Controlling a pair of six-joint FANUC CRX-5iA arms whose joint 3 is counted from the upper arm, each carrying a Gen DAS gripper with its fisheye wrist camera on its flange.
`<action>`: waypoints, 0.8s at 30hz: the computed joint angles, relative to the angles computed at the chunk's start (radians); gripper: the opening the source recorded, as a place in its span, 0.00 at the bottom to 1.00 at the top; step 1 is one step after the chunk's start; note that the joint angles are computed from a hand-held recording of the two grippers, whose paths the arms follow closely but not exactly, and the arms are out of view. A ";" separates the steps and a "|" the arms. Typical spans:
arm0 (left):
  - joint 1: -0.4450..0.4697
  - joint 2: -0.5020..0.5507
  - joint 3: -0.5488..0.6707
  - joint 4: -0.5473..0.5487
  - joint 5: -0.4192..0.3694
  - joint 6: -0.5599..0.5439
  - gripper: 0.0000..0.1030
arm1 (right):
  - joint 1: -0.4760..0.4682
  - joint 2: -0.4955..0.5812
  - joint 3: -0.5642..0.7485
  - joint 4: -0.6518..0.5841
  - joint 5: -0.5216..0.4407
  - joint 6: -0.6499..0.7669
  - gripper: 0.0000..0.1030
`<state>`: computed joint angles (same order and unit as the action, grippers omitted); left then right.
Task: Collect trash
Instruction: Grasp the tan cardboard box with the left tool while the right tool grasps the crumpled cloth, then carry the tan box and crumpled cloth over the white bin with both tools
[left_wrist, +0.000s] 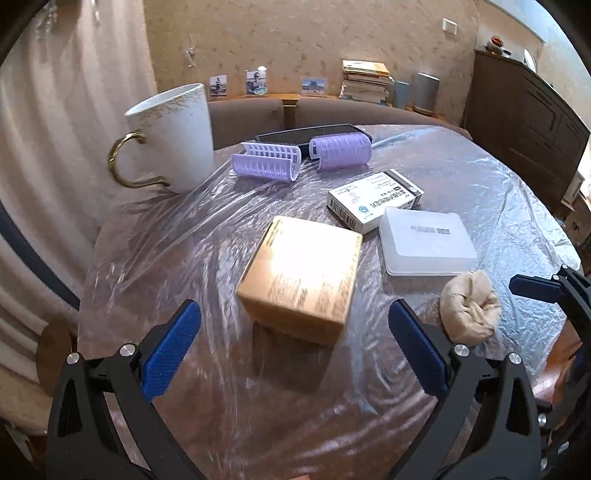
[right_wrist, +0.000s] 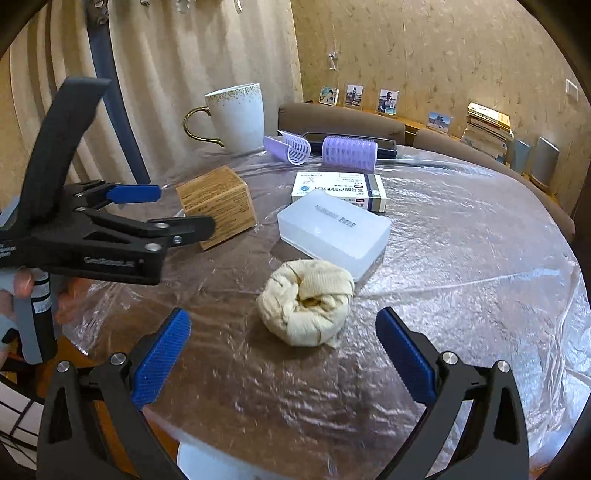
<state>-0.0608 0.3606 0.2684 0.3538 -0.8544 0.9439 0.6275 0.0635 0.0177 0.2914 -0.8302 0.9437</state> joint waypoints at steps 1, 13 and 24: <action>-0.001 0.009 0.012 -0.006 -0.004 -0.002 0.99 | 0.001 0.006 0.003 0.006 -0.003 -0.004 0.94; -0.002 0.064 0.061 0.022 0.000 -0.046 0.99 | 0.003 0.056 0.036 0.041 -0.031 -0.036 0.71; -0.006 0.076 0.074 0.015 -0.033 -0.067 0.57 | -0.011 0.049 0.045 -0.012 -0.028 -0.009 0.49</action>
<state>-0.0664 0.4364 0.3420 0.3688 -0.8872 0.8770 0.6166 0.1130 0.0624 0.2796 -0.8580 0.9345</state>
